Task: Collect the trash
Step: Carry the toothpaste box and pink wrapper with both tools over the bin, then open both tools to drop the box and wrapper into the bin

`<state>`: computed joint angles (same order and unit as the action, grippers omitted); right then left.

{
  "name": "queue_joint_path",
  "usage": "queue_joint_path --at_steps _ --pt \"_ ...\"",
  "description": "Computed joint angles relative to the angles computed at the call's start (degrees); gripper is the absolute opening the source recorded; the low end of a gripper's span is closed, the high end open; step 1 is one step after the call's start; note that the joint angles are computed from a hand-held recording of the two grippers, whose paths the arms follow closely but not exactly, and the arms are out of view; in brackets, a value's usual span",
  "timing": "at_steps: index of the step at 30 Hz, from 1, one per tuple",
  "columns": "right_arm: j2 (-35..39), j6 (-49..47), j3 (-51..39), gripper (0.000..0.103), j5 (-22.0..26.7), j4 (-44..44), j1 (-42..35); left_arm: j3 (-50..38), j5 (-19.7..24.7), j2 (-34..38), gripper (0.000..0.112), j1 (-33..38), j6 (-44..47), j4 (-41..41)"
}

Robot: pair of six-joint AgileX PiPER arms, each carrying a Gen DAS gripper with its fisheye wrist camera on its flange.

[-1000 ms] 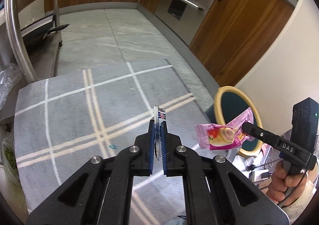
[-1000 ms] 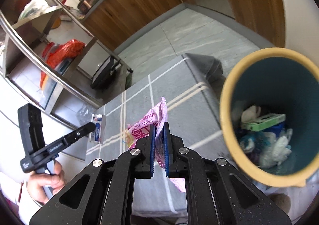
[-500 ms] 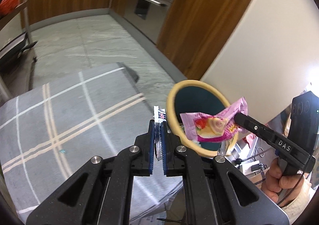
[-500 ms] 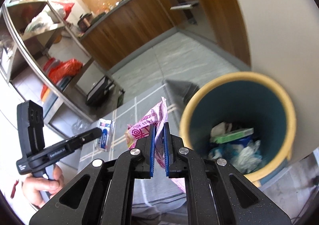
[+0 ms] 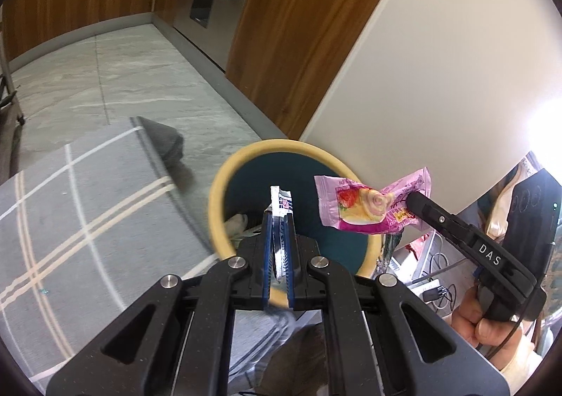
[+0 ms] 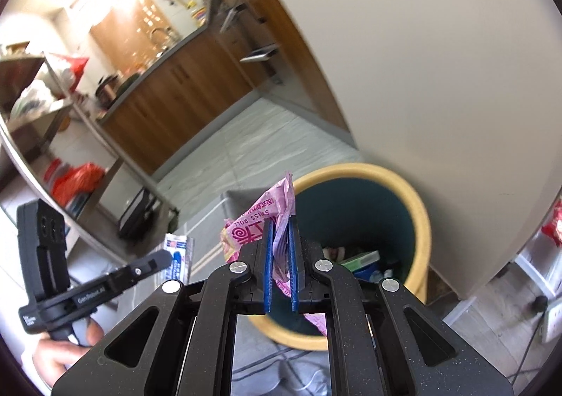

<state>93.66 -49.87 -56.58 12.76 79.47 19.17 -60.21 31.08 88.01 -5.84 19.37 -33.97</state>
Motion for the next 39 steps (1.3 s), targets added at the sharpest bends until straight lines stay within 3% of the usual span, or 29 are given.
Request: queue_joint_path --at_steps 7,11,19,26,32,35,37,39 --pt "2.54 -9.44 0.24 0.009 -0.01 10.91 -1.47 -4.19 -2.03 5.94 0.005 -4.52 -3.71 2.99" --pt "4.68 -10.57 -0.25 0.009 -0.59 12.69 -1.56 -4.92 -2.94 8.19 0.005 -5.52 -4.55 3.83" --pt "7.32 -5.83 -1.59 0.009 -1.95 7.72 -1.18 -5.70 -4.36 12.10 0.005 -6.86 -7.43 7.94" --pt "10.57 4.49 -4.98 0.009 -2.23 -3.05 0.33 -6.94 -4.04 15.36 0.006 -5.71 -4.37 3.83" --pt "12.65 3.56 -8.35 0.009 -2.08 -2.68 1.48 -6.73 -3.86 16.70 0.006 -4.47 -0.34 -2.05" --pt "12.77 -4.37 -8.68 0.009 -2.25 5.29 1.67 -6.17 -3.64 16.70 0.014 -3.78 1.16 -3.80" --pt "12.67 -10.30 -8.14 0.012 -2.37 11.24 1.56 -5.47 -3.86 16.13 0.039 -3.71 1.71 -4.55" --pt "13.00 -11.58 -8.18 0.016 -2.07 12.58 1.38 -4.54 -4.99 15.32 0.046 -3.81 1.84 -4.20"
